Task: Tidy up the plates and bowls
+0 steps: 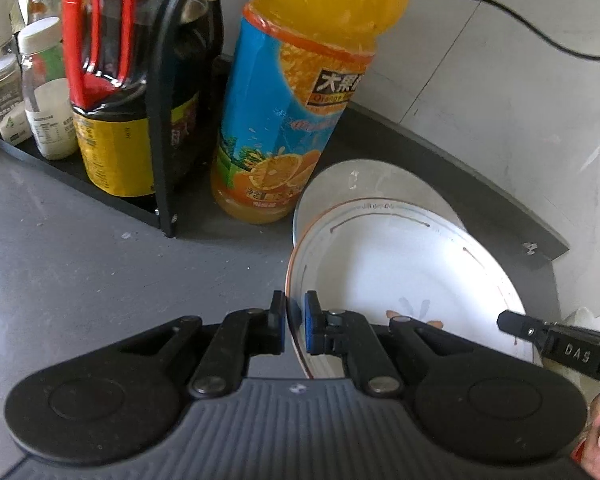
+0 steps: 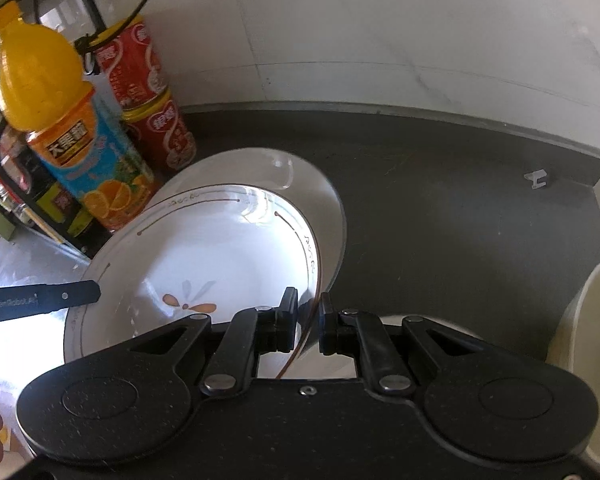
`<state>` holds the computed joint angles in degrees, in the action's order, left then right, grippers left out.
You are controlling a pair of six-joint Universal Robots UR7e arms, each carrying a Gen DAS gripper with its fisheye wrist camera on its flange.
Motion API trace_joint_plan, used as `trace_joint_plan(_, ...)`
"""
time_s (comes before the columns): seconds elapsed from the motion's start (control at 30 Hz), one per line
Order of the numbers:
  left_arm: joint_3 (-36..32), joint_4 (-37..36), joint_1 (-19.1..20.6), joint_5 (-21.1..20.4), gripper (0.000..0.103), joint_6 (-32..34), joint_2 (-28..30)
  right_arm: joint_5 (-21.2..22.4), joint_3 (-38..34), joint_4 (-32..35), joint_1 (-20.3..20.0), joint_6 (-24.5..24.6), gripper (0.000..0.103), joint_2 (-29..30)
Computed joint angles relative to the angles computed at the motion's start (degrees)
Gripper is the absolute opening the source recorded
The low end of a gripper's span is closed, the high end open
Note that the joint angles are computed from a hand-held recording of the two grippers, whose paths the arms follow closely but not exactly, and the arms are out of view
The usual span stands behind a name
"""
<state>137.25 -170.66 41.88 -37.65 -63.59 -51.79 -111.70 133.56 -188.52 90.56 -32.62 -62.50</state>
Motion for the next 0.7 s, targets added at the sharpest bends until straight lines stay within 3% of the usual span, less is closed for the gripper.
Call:
trace_joint_plan(0.27,-3.3,0.0,2.1,0.1,0.007,2.9,2.3,-1.9,-4.0,1.6,0.0,0.2,0.011,2.9)
trace_joint_plan(0.43,-5.0,-0.1,3.1,-0.2,0.007,2.8,3.8,-4.6,-6.0,-0.2,0.4,-3.7,0.012,6.1)
trace_joint_plan(0.7,-6.4,-1.7,4.0,1.3,0.007,4.7,5.6,-6.5,-8.7,-0.2,1.3,-5.4,0.014,9.0)
